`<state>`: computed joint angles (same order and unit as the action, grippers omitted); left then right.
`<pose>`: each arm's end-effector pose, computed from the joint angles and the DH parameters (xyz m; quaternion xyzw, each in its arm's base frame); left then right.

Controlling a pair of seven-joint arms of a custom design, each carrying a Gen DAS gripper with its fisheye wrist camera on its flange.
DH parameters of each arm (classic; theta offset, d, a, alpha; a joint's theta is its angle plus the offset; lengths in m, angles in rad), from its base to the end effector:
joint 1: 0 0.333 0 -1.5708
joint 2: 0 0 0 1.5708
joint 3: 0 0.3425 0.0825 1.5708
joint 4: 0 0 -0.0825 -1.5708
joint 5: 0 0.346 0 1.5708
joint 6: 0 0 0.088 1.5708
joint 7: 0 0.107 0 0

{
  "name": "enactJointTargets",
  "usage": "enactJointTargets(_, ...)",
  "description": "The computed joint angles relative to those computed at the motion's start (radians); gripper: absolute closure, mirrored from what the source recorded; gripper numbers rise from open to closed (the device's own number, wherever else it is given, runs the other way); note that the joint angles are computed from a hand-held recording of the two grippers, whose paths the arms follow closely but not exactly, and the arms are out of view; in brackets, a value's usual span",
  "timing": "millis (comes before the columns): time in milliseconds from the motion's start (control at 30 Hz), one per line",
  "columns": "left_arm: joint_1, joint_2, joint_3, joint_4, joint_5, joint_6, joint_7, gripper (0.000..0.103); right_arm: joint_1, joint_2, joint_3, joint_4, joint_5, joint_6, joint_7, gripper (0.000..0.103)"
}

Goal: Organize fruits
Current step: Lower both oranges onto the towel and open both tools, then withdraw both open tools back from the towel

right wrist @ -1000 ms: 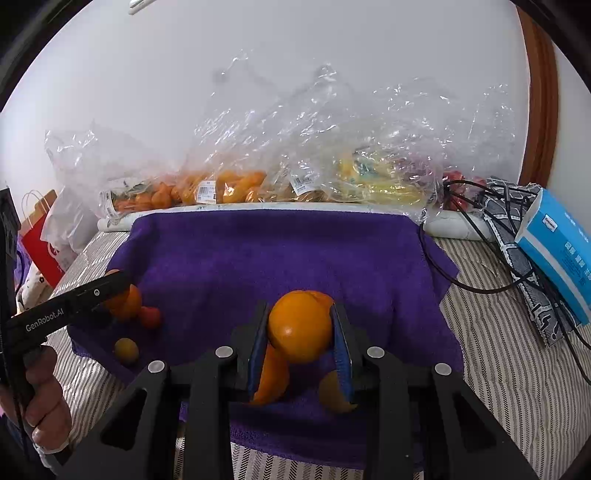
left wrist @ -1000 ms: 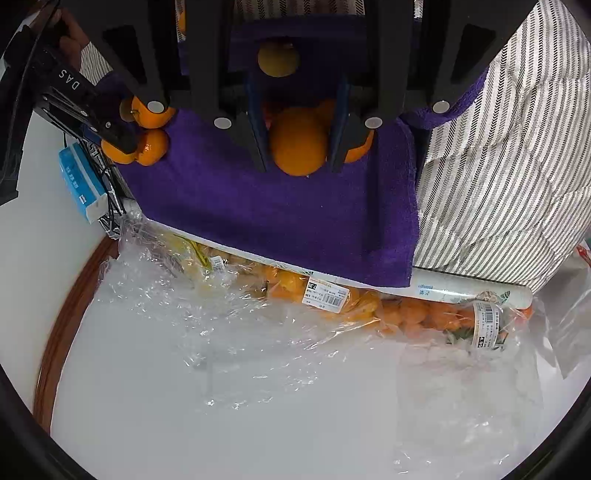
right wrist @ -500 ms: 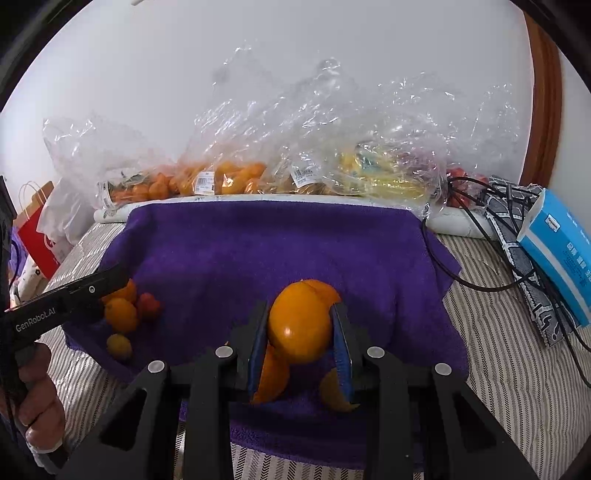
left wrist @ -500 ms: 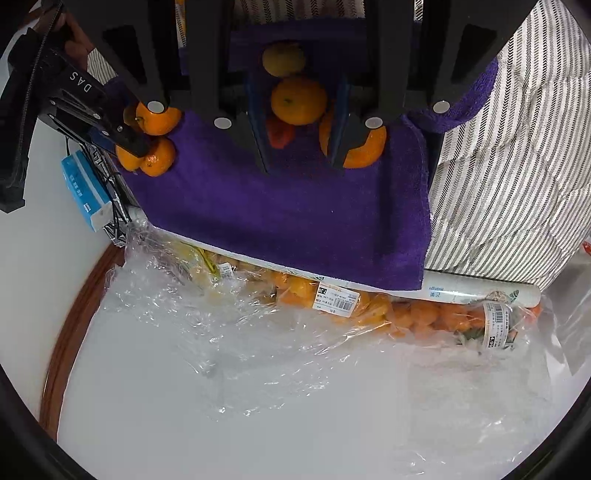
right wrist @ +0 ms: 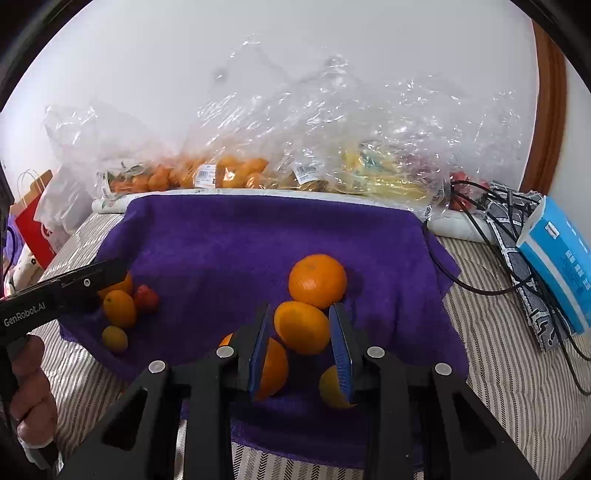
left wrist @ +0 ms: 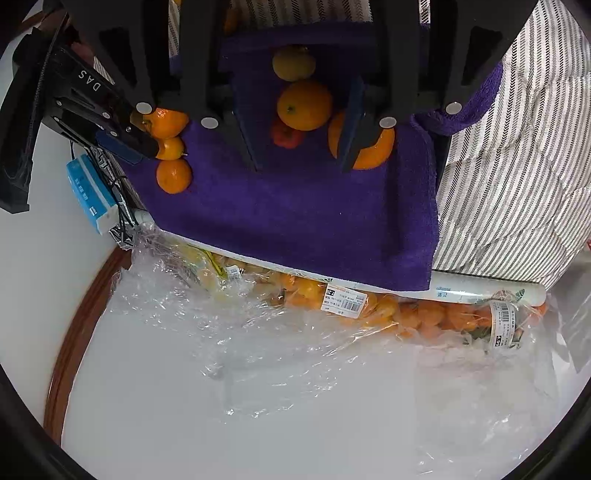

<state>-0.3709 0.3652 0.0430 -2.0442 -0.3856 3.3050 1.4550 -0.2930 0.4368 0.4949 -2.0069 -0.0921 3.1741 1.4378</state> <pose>0.6033 -0.1671 0.4188 -0.6958 0.5760 -0.3859 0.1876 0.6318 0.0968 0.4054 -0.7429 0.5449 -0.2100 0.3272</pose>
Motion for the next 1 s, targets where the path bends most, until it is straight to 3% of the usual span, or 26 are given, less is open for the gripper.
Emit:
enactJointTargets(133, 0.034, -0.002, -0.036, -0.001, 0.004, 0.002, 0.002, 0.058, -0.026, -0.002, 0.026, -0.008, -0.002, 0.012, -0.002, 0.059)
enactJointTargets(500, 0.007, -0.002, -0.009, -0.002, 0.004, 0.002, 0.003, 0.055, -0.046, -0.008, 0.049, -0.013, 0.011, 0.007, 0.004, 0.049)
enactJointTargets(800, -0.056, 0.000, 0.051, -0.005, -0.004, 0.012, 0.010, 0.052, -0.074, -0.020, 0.082, -0.035, -0.003, 0.027, 0.001, 0.035)
enactJointTargets(933, -0.142, 0.005, 0.137, -0.008, -0.027, 0.016, 0.020, 0.052, -0.096, -0.027, 0.103, -0.058, -0.046, 0.071, 0.020, 0.031)
enactJointTargets(1000, -0.176, 0.005, 0.169, -0.012, -0.039, 0.020, 0.026, 0.052, -0.137, -0.024, 0.145, -0.061, -0.068, 0.068, 0.039, 0.031)
